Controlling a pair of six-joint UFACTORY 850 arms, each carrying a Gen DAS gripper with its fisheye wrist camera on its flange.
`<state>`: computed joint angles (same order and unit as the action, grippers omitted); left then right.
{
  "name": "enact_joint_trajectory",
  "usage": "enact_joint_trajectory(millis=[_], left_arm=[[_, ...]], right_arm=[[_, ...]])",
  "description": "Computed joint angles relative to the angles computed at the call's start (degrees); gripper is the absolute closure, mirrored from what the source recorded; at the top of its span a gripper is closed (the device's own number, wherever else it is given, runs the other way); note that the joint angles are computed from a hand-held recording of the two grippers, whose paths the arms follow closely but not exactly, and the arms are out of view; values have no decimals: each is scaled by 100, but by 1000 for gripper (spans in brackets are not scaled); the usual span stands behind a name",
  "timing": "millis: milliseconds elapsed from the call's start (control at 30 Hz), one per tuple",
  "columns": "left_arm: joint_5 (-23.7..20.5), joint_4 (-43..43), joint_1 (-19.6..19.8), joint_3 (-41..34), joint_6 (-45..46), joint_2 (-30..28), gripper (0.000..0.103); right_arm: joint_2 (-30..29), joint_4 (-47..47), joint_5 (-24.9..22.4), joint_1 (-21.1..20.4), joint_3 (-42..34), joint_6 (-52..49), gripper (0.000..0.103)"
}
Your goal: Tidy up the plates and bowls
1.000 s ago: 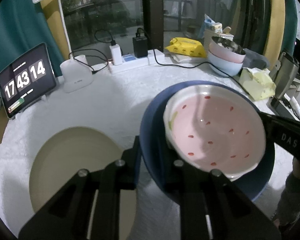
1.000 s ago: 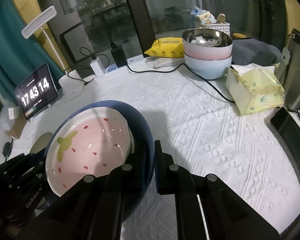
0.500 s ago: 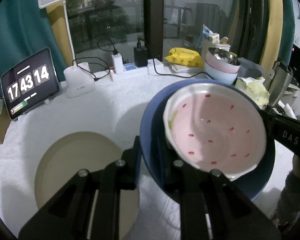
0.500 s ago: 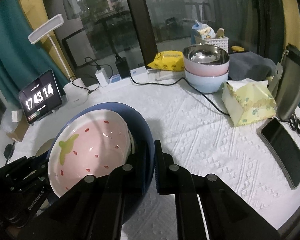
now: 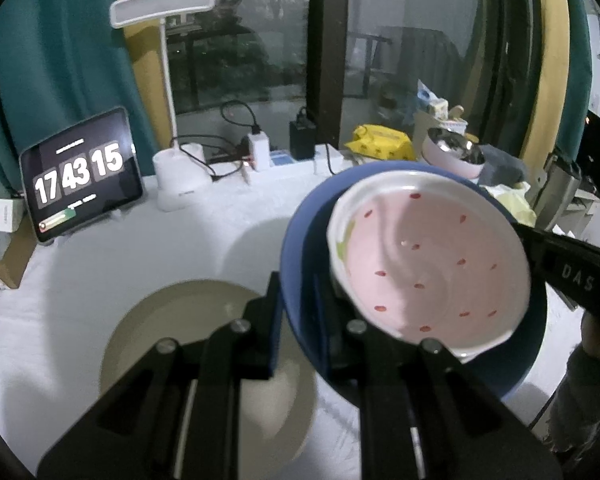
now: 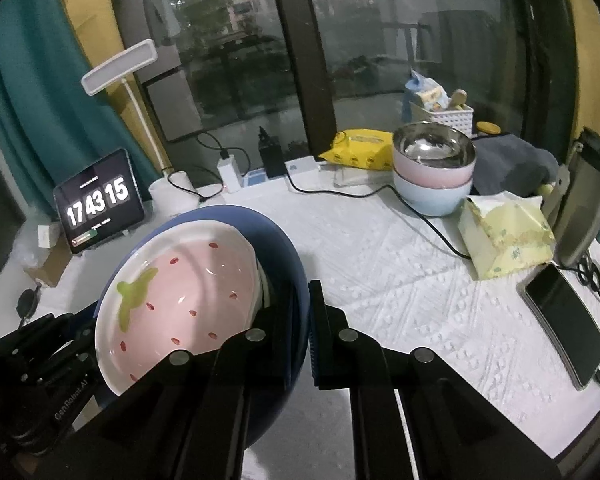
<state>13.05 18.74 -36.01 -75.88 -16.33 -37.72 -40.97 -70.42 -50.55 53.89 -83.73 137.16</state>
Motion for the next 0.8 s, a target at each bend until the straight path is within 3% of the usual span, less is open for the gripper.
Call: enact_joint_trajectory(millis=[800], left_arm=[[188, 462, 754, 179, -554, 134, 90]], right_arm=[[-1108, 377, 124, -111, -2002, -1527, 94]])
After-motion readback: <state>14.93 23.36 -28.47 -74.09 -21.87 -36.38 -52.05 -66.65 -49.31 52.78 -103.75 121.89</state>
